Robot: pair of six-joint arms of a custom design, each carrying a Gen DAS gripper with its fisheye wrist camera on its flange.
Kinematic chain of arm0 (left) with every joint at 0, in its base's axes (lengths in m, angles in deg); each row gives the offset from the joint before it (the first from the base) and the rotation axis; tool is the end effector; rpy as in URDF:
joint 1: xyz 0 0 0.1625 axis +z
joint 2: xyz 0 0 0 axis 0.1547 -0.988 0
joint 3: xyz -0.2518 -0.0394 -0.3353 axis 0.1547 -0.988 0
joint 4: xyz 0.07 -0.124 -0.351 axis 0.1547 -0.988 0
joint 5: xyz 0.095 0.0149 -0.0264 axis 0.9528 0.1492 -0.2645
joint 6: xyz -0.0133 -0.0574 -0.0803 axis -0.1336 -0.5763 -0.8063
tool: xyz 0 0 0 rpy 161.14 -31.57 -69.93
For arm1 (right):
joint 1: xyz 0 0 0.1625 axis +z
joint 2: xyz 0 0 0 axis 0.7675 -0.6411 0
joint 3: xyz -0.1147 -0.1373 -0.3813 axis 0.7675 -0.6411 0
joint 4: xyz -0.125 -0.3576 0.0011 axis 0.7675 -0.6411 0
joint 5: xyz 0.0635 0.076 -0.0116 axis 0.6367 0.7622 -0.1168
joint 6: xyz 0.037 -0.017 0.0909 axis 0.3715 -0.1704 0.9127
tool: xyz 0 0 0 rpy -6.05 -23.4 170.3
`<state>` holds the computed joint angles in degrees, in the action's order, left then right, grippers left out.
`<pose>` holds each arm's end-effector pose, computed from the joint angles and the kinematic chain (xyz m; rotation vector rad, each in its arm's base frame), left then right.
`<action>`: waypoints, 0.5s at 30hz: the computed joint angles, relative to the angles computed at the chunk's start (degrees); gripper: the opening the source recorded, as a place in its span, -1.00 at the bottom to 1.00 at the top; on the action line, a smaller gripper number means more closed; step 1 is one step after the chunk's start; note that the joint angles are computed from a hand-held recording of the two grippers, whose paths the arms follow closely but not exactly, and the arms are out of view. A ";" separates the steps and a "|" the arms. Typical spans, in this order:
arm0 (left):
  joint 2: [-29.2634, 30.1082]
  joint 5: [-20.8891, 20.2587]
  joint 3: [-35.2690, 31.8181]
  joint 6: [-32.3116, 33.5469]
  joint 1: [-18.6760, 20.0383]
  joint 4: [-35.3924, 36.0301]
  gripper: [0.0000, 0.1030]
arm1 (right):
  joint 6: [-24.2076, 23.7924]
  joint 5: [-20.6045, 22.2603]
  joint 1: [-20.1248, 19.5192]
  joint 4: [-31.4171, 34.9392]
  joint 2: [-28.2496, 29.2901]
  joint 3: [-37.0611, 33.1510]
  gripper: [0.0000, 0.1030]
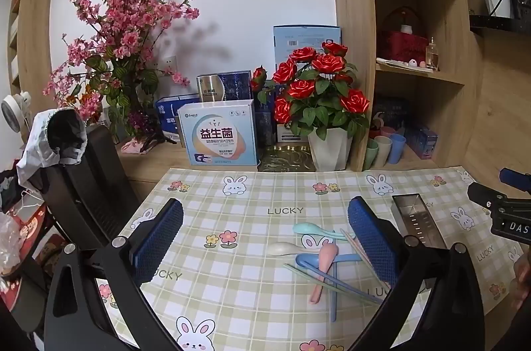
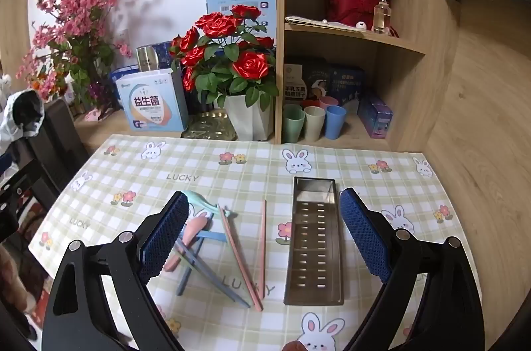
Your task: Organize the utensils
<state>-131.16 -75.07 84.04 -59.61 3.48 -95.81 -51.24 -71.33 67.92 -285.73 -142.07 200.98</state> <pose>-0.3310 -0.3059 0.2336 0.5854 2.0015 -1.2533 0.2357 -0.3165 0.3107 0.4457 -2.1316 1.1282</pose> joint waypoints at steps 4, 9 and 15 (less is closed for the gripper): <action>-0.06 -0.13 0.09 -0.02 0.00 -0.49 0.89 | -0.26 -0.12 0.06 -0.49 0.23 -0.01 0.74; -0.36 0.01 0.10 -0.47 -0.25 0.39 0.89 | -0.27 -0.13 0.08 -0.64 0.13 0.04 0.74; -0.15 0.03 0.05 -0.50 -0.04 0.30 0.89 | -0.32 -0.11 -0.01 -0.41 0.17 0.03 0.74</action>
<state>-131.30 -75.04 84.09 -60.12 3.43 -95.51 -51.56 -71.43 67.92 -286.15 -141.90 201.01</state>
